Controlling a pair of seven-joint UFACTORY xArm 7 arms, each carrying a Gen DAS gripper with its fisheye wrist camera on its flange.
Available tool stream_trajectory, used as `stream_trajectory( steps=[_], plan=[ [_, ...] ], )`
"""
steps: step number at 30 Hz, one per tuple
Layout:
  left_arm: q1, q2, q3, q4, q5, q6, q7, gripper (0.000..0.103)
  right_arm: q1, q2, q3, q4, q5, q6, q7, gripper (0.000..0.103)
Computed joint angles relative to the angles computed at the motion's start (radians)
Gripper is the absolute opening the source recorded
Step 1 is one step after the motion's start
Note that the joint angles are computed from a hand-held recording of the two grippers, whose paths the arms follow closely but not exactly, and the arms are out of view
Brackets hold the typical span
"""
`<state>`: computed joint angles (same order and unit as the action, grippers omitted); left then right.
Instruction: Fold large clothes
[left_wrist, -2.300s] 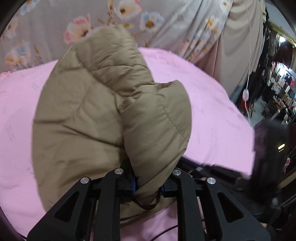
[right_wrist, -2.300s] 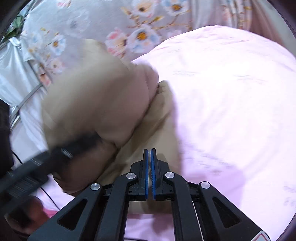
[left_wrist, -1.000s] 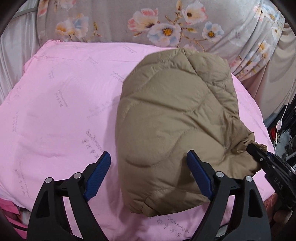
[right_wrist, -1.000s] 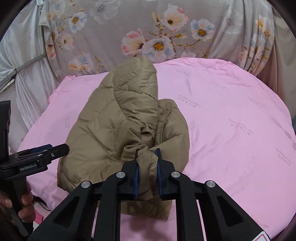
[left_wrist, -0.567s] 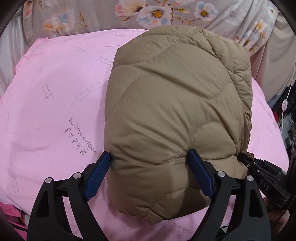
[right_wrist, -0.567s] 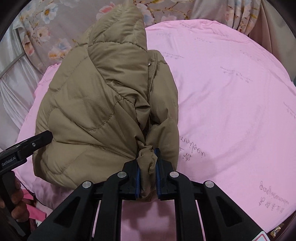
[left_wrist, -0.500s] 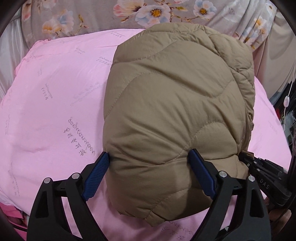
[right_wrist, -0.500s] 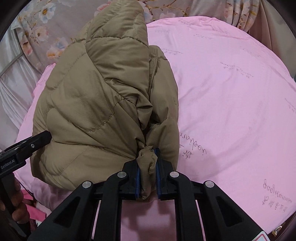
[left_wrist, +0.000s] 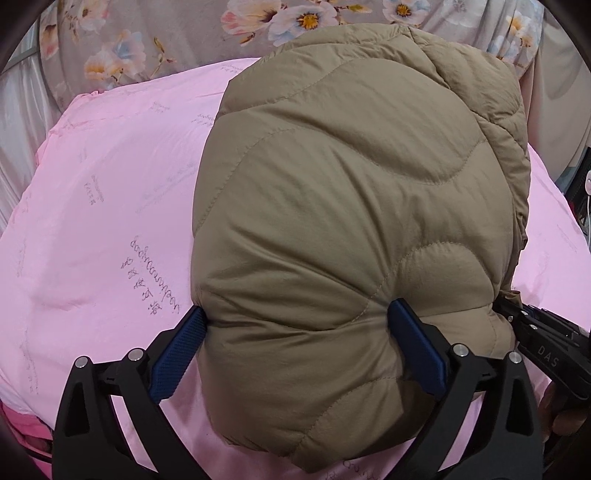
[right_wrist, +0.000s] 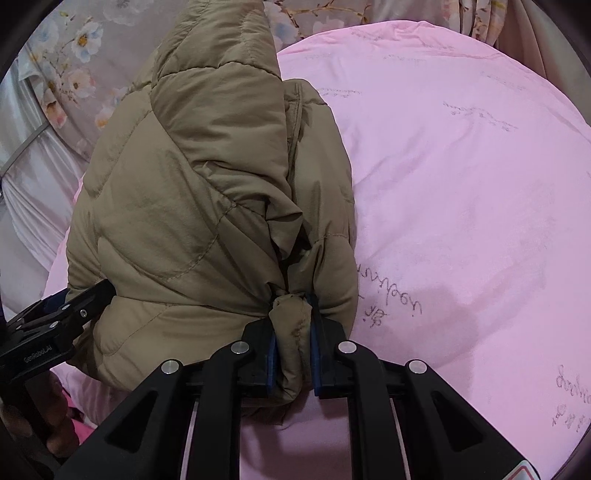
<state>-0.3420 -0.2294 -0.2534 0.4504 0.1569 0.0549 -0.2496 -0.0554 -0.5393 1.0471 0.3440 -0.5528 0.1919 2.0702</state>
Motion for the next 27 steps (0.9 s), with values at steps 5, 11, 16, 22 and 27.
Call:
stream_trajectory(
  steps=[5, 11, 16, 22, 27],
  plan=[
    [-0.244, -0.053, 0.245, 0.016, -0.291, 0.091, 0.257, 0.092, 0.247, -0.064, -0.186, -0.022, 0.066, 0.132, -0.080, 0.017],
    [-0.101, -0.139, 0.167, 0.058, -0.267, 0.039, 0.246, 0.091, 0.404, -0.265, -0.308, 0.015, 0.046, 0.372, -0.161, 0.024],
    [-0.076, -0.057, 0.155, 0.213, -0.268, 0.023, 0.220, 0.091, 0.228, -0.235, -0.337, 0.143, -0.087, 0.338, -0.281, 0.024],
    [0.103, 0.106, -0.020, 0.406, -0.034, 0.036, -0.022, 0.091, -0.062, -0.053, -0.269, 0.319, -0.233, 0.210, -0.248, 0.025],
    [0.071, 0.268, -0.006, 0.566, 0.131, 0.101, -0.163, 0.091, -0.206, 0.072, -0.179, 0.397, -0.353, 0.164, -0.144, 0.024]
  ],
)
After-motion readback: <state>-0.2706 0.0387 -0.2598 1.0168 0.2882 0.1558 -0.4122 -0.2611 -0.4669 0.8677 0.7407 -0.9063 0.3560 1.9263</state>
